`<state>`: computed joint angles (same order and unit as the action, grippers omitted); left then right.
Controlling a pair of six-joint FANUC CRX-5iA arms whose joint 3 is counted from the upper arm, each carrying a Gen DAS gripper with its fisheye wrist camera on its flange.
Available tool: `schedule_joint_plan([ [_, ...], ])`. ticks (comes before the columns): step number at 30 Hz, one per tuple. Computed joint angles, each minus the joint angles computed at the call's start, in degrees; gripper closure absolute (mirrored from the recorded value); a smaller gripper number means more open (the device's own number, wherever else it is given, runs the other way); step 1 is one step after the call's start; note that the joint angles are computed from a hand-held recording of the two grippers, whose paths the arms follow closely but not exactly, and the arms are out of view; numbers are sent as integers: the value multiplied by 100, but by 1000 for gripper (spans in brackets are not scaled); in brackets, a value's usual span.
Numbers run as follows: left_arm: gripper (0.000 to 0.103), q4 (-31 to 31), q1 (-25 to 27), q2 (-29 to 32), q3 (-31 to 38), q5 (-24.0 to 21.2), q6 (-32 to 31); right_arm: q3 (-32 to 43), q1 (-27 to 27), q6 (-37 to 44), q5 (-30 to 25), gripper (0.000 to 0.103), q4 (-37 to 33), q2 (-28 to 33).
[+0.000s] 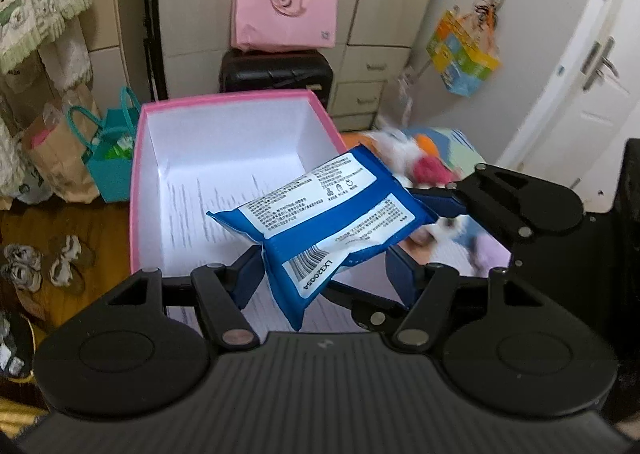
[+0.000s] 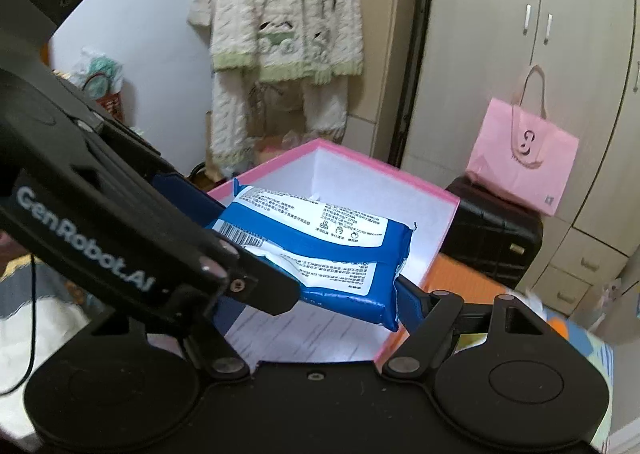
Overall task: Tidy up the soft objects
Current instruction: 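Lift the blue wipes pack with the left tool over the pink box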
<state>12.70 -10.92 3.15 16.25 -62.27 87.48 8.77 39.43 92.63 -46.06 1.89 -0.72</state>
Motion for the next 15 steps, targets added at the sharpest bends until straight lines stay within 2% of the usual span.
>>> schedule_joint_plan([
  [3,38,202,163,279,84,215,-24,376,-126,-56,-22,22,-30,409],
  [7,38,427,318,599,135,448,62,1208,-400,134,-570,22,-528,1056],
  [11,38,574,431,904,241,503,151,1671,-406,94,-896,22,-408,1512],
  [15,39,434,483,1042,305,689,546,2014,-298,145,-1109,23,-139,1836],
])
